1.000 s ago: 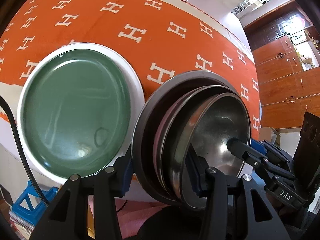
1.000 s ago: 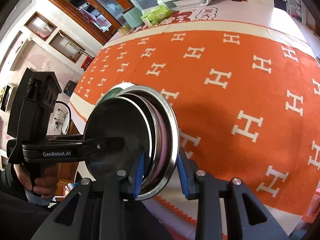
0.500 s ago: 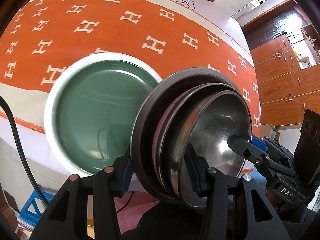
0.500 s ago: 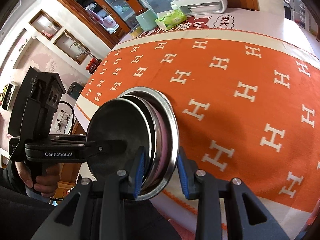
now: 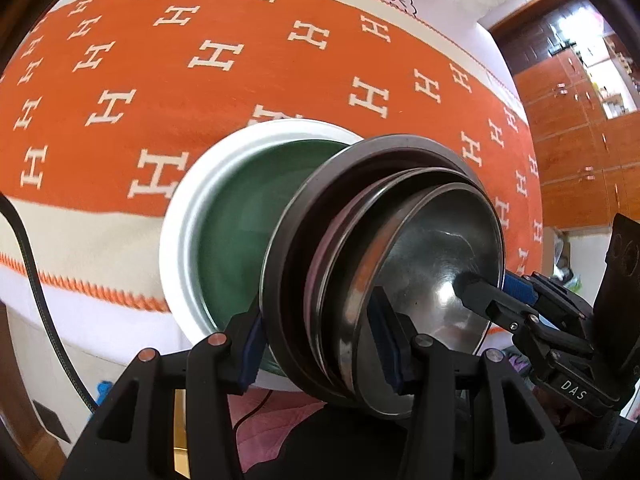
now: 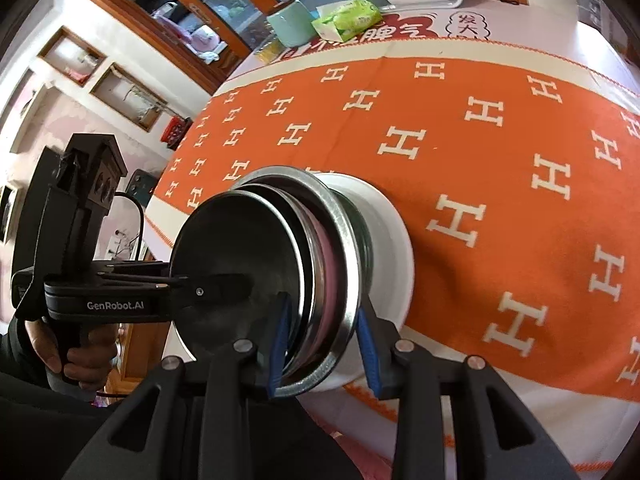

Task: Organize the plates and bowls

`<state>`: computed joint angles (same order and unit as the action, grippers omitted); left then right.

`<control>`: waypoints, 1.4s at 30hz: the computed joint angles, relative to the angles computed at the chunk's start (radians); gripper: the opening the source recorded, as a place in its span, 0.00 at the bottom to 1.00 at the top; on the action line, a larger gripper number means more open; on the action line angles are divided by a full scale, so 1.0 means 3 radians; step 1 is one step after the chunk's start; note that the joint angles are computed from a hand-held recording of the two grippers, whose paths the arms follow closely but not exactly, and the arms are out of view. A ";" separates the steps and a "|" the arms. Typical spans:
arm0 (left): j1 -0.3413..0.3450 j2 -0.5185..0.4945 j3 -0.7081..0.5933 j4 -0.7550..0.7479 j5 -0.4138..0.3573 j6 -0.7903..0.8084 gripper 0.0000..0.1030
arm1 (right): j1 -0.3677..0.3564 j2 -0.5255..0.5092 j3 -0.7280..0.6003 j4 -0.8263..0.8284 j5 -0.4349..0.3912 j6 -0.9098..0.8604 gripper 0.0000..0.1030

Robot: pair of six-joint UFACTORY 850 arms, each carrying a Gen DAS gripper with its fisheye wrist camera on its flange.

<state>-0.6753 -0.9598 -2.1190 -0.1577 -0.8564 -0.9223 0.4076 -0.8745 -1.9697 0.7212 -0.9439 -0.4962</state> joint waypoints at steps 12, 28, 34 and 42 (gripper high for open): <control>0.0194 -0.0180 -0.0131 -0.0450 -0.0233 0.1138 0.47 | 0.0167 0.0198 0.0429 -0.0163 0.0717 0.0990 0.33; 0.0107 -0.0001 0.0015 -0.0018 -0.0094 0.1173 0.53 | 0.0342 0.0571 0.0904 -0.0495 0.1402 0.1303 0.61; -0.0014 0.0313 0.0410 0.0318 0.0262 0.0754 0.57 | 0.0334 0.0828 0.1146 -0.0388 0.1611 0.1145 0.69; -0.0239 0.0699 0.0744 0.0911 0.0533 0.0040 0.65 | 0.0320 0.1218 0.1519 -0.0271 0.1740 0.1158 0.79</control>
<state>-0.7470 -0.7501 -1.8958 0.1156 -0.6963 -0.9104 0.5035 -0.5091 -1.5140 0.6398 -0.4220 -0.1488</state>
